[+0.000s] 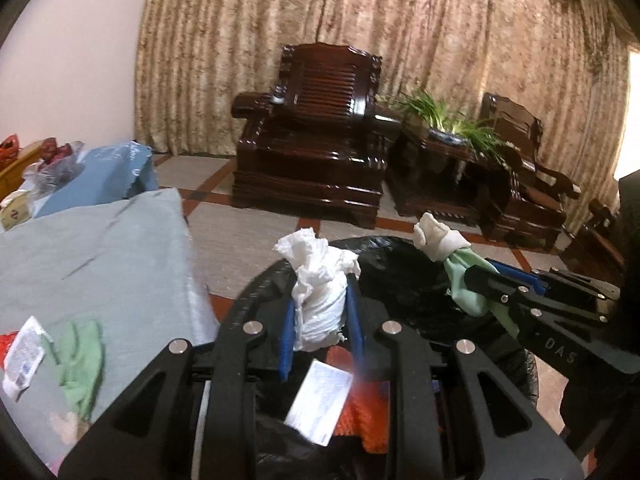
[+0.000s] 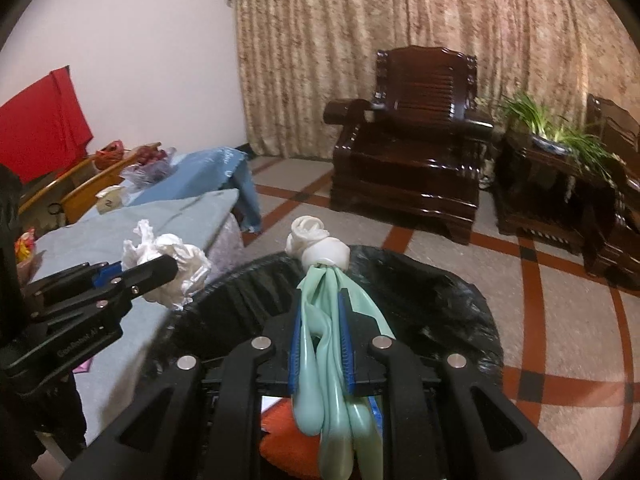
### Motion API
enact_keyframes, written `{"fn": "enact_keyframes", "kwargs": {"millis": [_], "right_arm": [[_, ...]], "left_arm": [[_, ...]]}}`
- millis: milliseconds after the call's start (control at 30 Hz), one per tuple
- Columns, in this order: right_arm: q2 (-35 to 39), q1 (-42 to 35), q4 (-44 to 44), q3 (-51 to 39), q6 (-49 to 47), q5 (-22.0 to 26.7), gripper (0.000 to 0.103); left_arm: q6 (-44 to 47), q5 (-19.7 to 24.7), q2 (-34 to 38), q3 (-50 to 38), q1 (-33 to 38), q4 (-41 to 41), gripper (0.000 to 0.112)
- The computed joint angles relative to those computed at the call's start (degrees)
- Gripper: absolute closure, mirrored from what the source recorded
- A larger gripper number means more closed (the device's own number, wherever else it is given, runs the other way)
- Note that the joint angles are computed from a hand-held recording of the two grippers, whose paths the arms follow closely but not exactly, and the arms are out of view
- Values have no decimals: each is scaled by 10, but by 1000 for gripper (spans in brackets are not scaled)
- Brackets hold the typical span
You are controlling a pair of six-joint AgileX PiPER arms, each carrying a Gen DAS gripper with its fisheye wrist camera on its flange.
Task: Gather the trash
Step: 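Carry the tissue and glove over the bin and release both, then return both tools to the table and grasp the second green glove with the right tool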
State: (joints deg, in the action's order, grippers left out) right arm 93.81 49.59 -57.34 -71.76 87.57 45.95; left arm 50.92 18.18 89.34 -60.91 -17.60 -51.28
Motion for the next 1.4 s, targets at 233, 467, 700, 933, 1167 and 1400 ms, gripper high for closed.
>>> {"fn": "enact_keyframes", "kwargs": {"millis": [233,467,700,933,1167,1400], "right_arm": [[-10,-9,-21,36,44,14,52],[-10,22,-53,35,97,60,6],[21,36,-48,-9,74,47,6],[94,58,-26,-112,31,31,6],[197,72,27,-274,-67,23,6],[317,87,100,-470,-178,42,6]], "left_arm": [[73,20,37,-15,2,-71,55],[103,8,-1,27,42,-93,27],[96,20,-64,67,124,-57,24],[133,51,-97,92,234,-68,24],[194,87,-93,89,360,-95,24],[226,101,-64,65,449,-101,24]]}}
